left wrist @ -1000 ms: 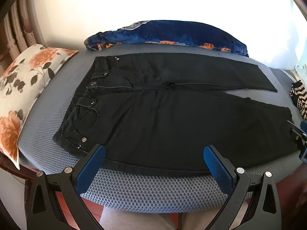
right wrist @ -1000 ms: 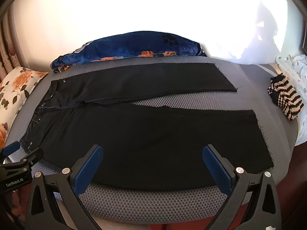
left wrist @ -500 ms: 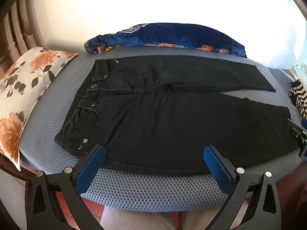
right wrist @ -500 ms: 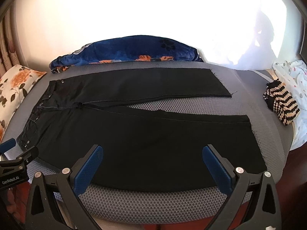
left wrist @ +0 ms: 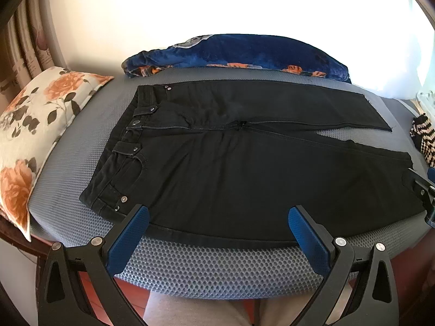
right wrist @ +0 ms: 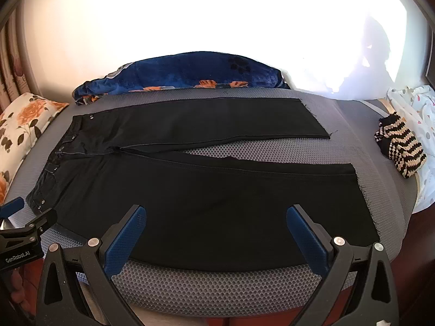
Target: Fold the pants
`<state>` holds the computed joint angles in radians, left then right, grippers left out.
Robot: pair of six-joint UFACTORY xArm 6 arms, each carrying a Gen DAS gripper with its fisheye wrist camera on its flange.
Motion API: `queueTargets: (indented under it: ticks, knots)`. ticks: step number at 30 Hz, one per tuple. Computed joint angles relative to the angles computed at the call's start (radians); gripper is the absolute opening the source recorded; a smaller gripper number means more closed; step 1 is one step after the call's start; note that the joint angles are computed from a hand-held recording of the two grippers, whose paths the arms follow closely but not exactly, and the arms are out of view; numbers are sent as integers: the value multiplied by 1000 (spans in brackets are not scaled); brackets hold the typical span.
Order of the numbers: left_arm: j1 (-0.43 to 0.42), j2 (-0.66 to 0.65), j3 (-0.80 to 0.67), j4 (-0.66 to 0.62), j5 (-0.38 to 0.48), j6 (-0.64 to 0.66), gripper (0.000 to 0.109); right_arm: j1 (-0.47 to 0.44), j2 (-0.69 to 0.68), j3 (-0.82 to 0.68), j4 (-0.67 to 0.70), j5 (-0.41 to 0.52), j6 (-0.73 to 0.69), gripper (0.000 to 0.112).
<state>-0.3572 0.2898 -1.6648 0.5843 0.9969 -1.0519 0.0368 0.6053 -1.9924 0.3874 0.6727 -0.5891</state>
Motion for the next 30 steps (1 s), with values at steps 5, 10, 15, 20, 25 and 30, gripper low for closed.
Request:
queueTargets:
  ticks: [5, 10, 15, 20, 25, 30]
  knots:
    - [-1, 6, -9, -1, 8, 3, 102, 0, -2, 4, -5, -4, 5, 102]
    - [0, 2, -6, 0, 3, 1, 102, 3, -9, 13, 0, -7, 1, 102]
    - [0, 1, -9, 3, 11, 0, 102, 5, -7, 8, -8, -2, 7, 102]
    - [10, -2, -7, 0, 3, 8, 102, 1, 21, -43, -6, 45, 19, 102]
    - [35, 1, -15, 5, 6, 24, 102, 0, 56, -100, -7, 80, 35, 102]
    - [85, -7, -14, 11, -4, 24, 102, 6, 106, -186, 2, 103, 38, 102]
